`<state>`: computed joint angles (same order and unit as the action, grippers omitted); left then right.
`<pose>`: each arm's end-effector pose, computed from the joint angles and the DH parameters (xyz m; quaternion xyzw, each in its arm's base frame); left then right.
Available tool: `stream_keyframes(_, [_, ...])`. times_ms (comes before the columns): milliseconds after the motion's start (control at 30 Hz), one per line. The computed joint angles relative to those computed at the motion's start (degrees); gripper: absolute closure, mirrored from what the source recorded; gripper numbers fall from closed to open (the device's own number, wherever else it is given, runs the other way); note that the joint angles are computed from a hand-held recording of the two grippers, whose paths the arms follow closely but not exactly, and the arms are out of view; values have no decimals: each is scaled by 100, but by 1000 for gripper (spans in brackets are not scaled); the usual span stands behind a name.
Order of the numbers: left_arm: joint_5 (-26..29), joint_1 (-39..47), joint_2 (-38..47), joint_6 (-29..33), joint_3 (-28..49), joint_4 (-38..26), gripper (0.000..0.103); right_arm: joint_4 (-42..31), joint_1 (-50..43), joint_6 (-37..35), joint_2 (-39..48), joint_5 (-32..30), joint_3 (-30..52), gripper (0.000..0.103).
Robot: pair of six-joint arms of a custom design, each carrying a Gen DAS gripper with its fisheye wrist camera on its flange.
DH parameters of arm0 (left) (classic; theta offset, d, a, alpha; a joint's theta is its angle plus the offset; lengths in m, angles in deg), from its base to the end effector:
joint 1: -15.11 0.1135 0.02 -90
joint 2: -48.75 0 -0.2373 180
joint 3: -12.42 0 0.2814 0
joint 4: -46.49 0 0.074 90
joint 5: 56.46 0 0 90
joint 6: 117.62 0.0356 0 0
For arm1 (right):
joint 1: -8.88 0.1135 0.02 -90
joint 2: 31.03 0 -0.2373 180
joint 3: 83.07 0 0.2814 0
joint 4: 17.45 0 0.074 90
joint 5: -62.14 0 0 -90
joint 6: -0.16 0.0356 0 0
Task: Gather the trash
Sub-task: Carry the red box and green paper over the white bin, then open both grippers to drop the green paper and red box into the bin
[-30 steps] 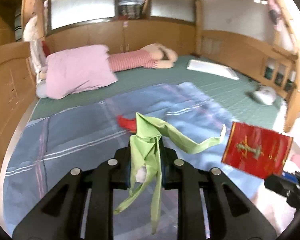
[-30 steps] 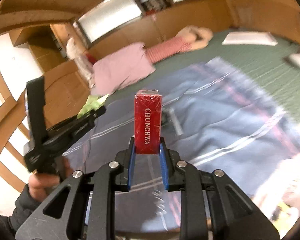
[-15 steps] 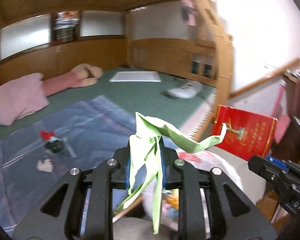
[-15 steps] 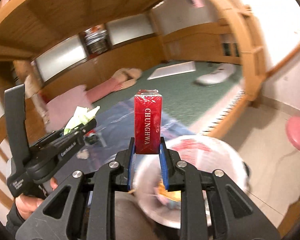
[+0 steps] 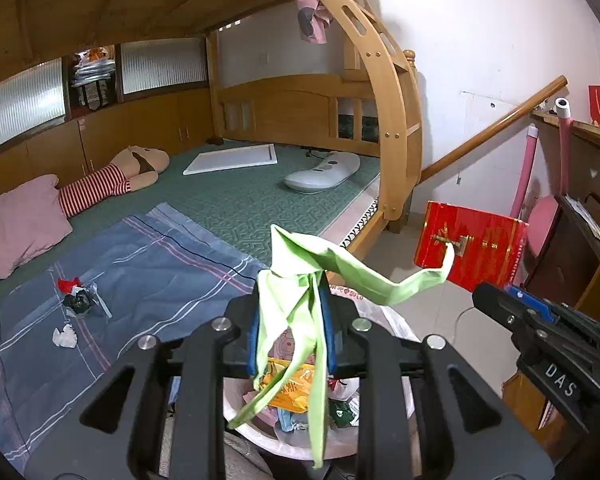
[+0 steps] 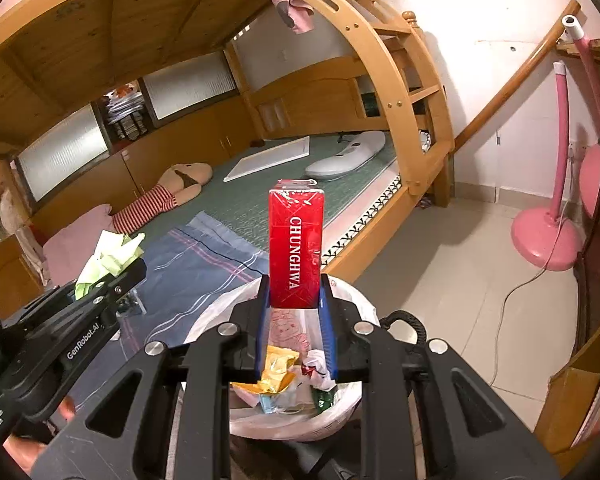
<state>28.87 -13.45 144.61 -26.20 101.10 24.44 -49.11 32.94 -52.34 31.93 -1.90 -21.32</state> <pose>0.3694 -0.1978 0.2609 0.2030 0.8379 -0.0844 0.4995 0.2643 0.1009 0.2614 0.2068 0.8374 0.0690 0.5013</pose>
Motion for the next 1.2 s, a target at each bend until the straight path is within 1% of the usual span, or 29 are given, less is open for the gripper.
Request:
stream_keyframes(233, [16,60,-27,-30,-4,-21,78,-13,16,-49,32,-106,10,80])
stream_keyframes(300, [-6,71,-32,-41,-18,2,78,-70,91,-15,69,-55,64,80])
stream_keyframes(500, [-26,133,254,-69,267,-83,74,-82,94,-116,-2,-66,64,80])
stream_keyframes(600, [-50,159,470,-89,479,-171,67,-105,112,-115,-51,-42,39,80])
stream_keyframes(667, [-101,160,583,-117,618,-258,55,-114,115,-109,-50,-29,45,80])
stream_keyframes(700, [-165,146,608,-121,639,-247,51,-112,102,-110,-58,-48,36,80])
stream_keyframes(767, [-202,150,574,-117,600,-210,30,-103,92,-111,-65,-56,22,80])
stream_keyframes(800, [-189,156,531,-126,555,-160,27,-105,85,-110,-54,-75,30,80])
stream_keyframes(933, [-226,160,475,-85,523,-107,22,-83,85,-90,-27,-125,24,79])
stream_keyframes(1033, [-218,181,497,-113,582,-161,16,-75,70,-98,25,-181,37,79])
stream_keyframes(1200, [-200,266,348,-189,493,-101,16,-53,-42,-113,229,-399,123,79])
